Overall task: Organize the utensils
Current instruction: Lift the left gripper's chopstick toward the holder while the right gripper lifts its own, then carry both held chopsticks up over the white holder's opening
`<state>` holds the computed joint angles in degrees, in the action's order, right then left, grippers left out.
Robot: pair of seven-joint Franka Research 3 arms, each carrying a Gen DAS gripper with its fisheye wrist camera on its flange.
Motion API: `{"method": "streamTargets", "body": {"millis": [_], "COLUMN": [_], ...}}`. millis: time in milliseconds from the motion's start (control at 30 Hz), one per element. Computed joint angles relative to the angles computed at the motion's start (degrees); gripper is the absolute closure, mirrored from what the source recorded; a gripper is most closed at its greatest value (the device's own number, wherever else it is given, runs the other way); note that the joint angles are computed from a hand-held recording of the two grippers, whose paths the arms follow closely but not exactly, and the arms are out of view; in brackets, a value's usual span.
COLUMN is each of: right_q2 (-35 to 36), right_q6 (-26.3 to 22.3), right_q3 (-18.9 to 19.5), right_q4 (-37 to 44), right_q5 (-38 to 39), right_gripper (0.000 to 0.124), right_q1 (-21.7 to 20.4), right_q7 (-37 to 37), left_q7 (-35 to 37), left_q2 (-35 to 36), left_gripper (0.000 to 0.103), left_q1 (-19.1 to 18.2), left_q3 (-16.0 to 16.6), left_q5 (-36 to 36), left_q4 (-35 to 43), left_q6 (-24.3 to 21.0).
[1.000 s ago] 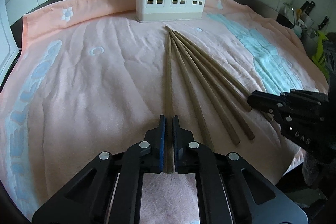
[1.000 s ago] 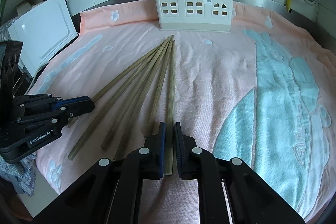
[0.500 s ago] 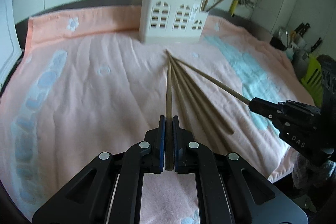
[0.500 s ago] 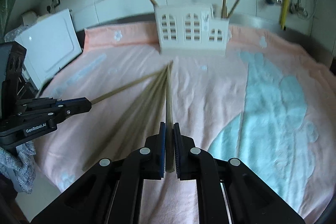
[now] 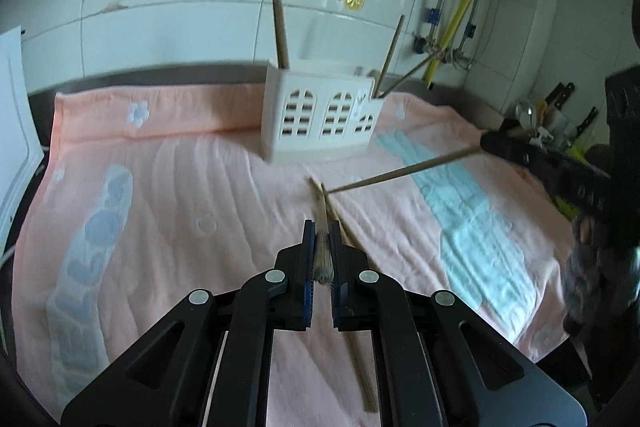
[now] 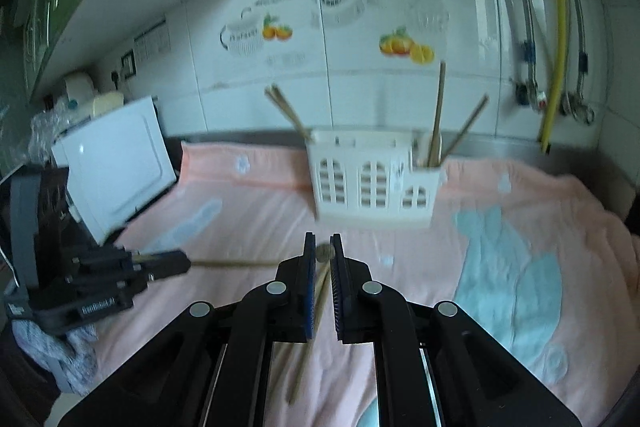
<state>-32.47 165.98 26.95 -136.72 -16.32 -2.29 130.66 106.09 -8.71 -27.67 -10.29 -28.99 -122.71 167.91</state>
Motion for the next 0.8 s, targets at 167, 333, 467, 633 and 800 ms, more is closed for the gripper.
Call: {"method": "streamTargets", "body": {"millis": [167, 333, 467, 633, 800], "right_q2": [3.36, 6.75, 9.65, 11.64, 14.02], "right_q6": [-2.24, -4.95, -8.27, -11.53, -14.47], "right_q3": [-3.53, -6.66, -9.47, -11.37, -12.33], "right_q4": [6.25, 12.51, 18.24, 23.57, 28.12], "right_q5": [-0.19, -0.79, -1.42, -3.86, -7.91], "right_gripper": [0.117, 0.117, 0.117, 0.117, 0.117], "right_q1": [0.92, 1.51, 2.40, 2.87, 2.83], "right_q7": [-4.41, -7.29, -9.33, -10.15, -9.14], "left_q7": [-1.83, -1.92, -1.23, -0.41, -0.73], "left_q2": [1.81, 4.60, 6.89, 8.38, 10.24], "left_gripper": [0.098, 0.098, 0.098, 0.098, 0.098], "left_q1": [1.87, 3.62, 5.10, 6.48, 7.18], "left_q3": [-1.09, -2.16, -3.33, -4.84, -6.01], "left_q5": [4.69, 7.64, 8.28, 8.64, 10.20], "left_q4": [3.98, 9.61, 14.52, 18.76, 24.08], "left_q6": [-1.46, -3.68, -6.12, -6.44, -6.60]}}
